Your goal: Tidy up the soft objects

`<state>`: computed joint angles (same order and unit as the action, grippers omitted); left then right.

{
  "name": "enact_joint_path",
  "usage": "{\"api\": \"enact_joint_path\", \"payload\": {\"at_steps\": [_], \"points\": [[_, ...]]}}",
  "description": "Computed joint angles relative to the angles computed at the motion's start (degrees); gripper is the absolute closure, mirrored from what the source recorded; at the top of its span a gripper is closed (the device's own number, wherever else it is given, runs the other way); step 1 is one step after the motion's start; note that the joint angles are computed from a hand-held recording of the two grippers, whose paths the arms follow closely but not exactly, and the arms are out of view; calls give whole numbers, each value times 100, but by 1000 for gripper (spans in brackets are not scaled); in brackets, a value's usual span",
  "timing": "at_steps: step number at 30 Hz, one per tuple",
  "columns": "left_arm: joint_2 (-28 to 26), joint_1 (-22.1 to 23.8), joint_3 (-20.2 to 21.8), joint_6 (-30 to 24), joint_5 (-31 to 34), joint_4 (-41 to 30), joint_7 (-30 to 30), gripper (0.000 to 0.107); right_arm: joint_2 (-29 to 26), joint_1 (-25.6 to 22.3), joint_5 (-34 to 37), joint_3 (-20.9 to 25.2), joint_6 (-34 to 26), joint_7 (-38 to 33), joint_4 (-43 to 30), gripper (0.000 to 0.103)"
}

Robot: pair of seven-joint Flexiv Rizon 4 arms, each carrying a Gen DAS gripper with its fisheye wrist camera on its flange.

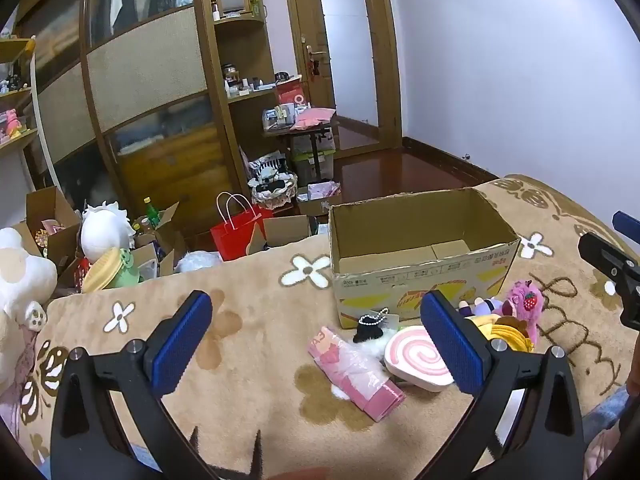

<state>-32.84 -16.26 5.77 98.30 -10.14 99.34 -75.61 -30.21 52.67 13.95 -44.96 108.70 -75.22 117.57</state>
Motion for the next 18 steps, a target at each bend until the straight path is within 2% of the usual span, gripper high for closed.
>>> {"api": "enact_joint_path", "payload": {"at_steps": [9, 12, 18], "points": [[-36, 72, -83, -19, -7, -86, 17, 4, 14, 6, -43, -18, -45, -1, -1, 0], [-76, -82, 94, -11, -15, -127, -35, 4, -11, 13, -28, -30, -27, 21, -3, 0], [17, 6, -8, 81, -11, 3, -38, 4, -16, 25, -40, -48, -37, 23, -5, 0]]}}
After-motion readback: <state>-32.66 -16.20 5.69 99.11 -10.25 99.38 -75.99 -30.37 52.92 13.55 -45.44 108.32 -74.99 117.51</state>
